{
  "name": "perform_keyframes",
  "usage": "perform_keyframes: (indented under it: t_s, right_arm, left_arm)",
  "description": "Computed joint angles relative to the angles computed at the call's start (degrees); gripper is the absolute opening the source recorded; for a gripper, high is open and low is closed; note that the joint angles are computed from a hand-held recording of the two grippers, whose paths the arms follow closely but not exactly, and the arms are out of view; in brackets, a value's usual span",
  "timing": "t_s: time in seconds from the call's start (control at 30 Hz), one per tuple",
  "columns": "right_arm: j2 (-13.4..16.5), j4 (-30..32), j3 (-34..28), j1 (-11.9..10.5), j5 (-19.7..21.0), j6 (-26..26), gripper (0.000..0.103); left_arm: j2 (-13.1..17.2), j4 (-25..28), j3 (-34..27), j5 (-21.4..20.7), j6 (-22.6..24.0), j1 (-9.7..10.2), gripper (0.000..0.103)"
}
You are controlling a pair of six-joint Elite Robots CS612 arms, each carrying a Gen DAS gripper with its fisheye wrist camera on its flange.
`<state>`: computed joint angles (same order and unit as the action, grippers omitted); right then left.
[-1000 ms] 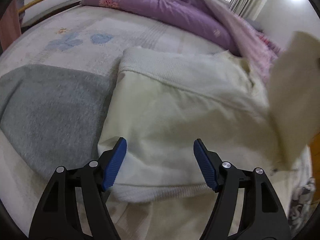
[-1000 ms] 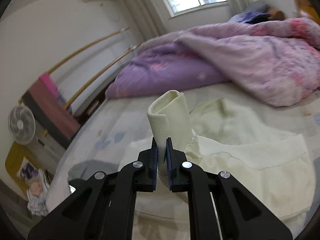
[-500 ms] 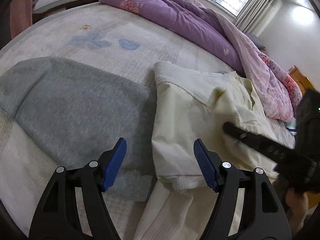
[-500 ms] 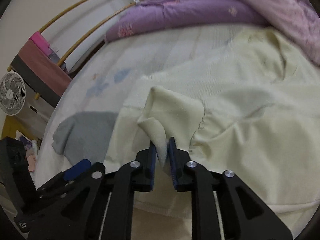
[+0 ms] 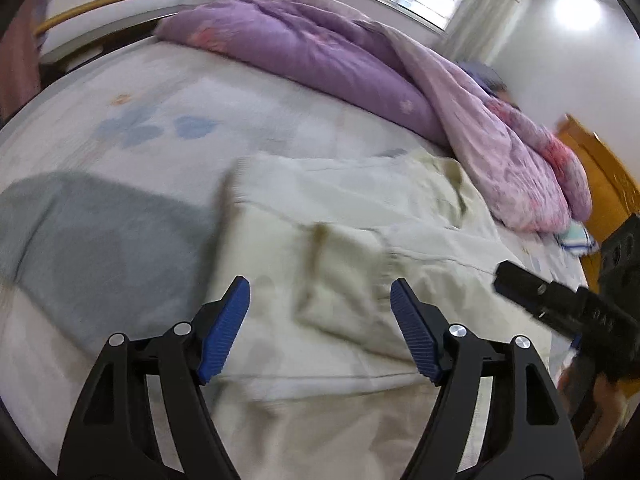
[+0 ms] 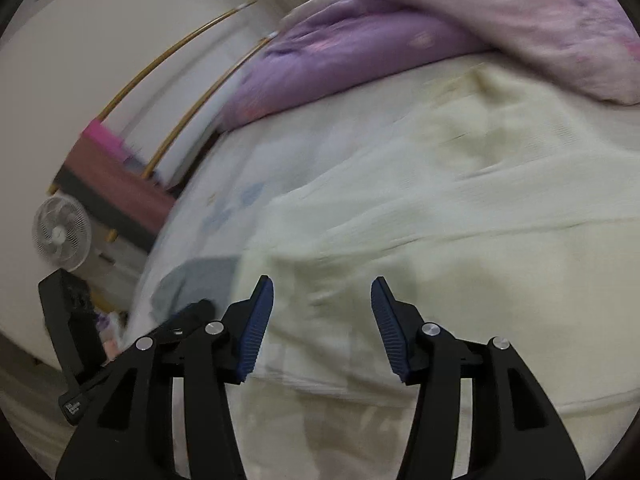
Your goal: Fold large clothes
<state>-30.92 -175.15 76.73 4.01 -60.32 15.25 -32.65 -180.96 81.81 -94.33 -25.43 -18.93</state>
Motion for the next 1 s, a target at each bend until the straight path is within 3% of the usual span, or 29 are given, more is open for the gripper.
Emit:
perform_keyframes:
  t_s: [0.2, 0.37, 0.47, 0.53, 0.67, 0.73, 0.83, 0.87, 1.0]
  right_arm:
    - [-4.24, 1.05, 7.08, -5.57, -12.83, -0.18, 0.049]
    - [-5.29, 4.79, 10.34, -8.62, -17.74, -2.08, 0.049]
    - [-4.06, 10.40, 9.41, -9.38, -16.29, -3.16, 0.044]
    - [-2.92, 14.92, 8.32, -9.37, -17.39, -4.13, 0.040]
    - [-2.99, 14.92, 8.63, -9.74, -16.47, -2.39, 0.043]
    - [-3.57, 16.73, 8.28, -9.95, -15.43, -2.60, 0.044]
    - [-4.67, 13.99, 8.78, -10.80, -11.50, -3.12, 0.047]
    - [-4.80, 13.56, 8.55, -10.80, -11.92, -3.48, 0.051]
    - [-3.82, 12.50, 5.81, -11.91, -10.92, -0.15, 0.051]
  left_arm:
    - [2.71, 7.85, -6.04, -1.89, 1.55, -1.50, 0.074]
    - [4.97, 14.51, -9.51, -1.13, 1.40, -1.83, 0.074]
    - [5.64, 14.33, -9.78, 0.11, 2.49, -2.08, 0.074]
    - [5.82, 14.61, -9.92, 1.37, 4.00, -2.39, 0.074]
    - [5.89, 15.27, -10.41, 0.27, 5.62, -2.06, 0.074]
    - [5.29, 13.16, -9.82, -3.19, 5.75, -1.08, 0.074]
    - [4.12, 9.18, -9.28, -2.29, 6.57, 0.08, 0.077]
    - [3.98, 9.39, -9.80, -1.99, 5.93, 0.65, 0.083]
    - [4.70, 14.82, -14.00, -0.05, 3.19, 2.36, 0.084]
